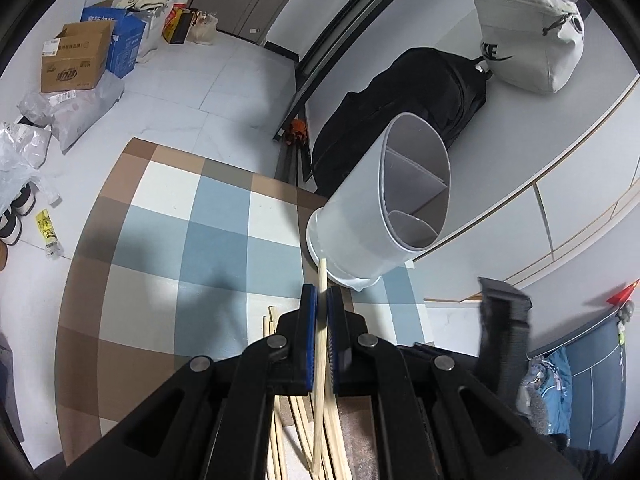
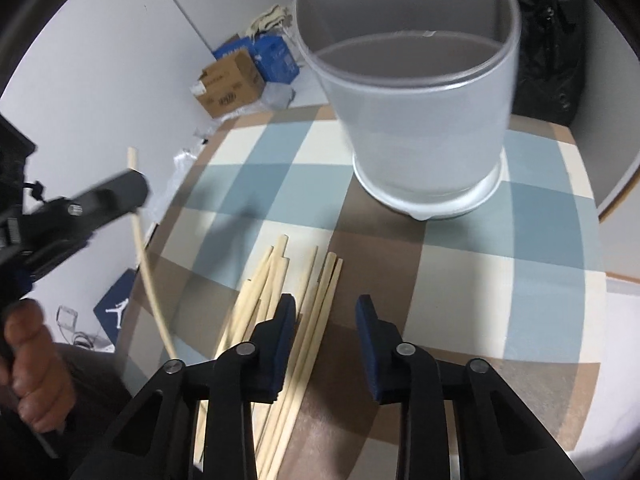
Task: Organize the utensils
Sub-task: 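Lower the right tool to the sticks and close on one stick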
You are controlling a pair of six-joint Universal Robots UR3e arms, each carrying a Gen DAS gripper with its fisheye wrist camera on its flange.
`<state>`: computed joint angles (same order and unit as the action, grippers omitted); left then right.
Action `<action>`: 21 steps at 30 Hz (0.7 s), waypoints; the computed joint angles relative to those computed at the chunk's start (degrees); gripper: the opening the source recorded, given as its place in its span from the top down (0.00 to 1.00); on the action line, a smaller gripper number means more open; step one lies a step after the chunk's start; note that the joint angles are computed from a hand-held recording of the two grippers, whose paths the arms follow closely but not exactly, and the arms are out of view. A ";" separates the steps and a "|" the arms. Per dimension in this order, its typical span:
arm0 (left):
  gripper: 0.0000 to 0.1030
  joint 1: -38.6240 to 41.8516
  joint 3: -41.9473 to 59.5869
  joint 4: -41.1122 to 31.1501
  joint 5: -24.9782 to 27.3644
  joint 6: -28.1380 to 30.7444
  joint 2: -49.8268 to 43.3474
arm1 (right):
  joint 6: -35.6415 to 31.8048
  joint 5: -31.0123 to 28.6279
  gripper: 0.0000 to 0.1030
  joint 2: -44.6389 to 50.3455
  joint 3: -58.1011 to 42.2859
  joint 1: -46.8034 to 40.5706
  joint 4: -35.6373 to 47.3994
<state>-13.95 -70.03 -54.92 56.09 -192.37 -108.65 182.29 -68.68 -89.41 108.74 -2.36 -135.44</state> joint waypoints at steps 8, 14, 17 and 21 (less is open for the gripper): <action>0.99 0.93 -1.10 0.18 -0.54 -0.34 0.73 | 0.51 -6.24 0.81 7.55 -6.29 4.44 -1.04; 0.99 1.05 -1.20 0.14 -0.34 -0.56 0.64 | -3.03 -13.82 0.90 13.53 -17.06 8.78 5.84; 0.99 1.45 -1.51 0.34 -0.70 -0.76 0.85 | -3.78 -14.46 0.93 12.96 -17.32 9.15 7.02; 0.99 1.53 -1.80 0.78 -0.76 -0.87 1.10 | -2.11 -11.91 0.96 9.26 -12.67 6.89 3.81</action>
<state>-12.42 -71.84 -54.14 55.33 -193.25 -107.55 180.18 -80.59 -80.15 96.07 4.53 -131.63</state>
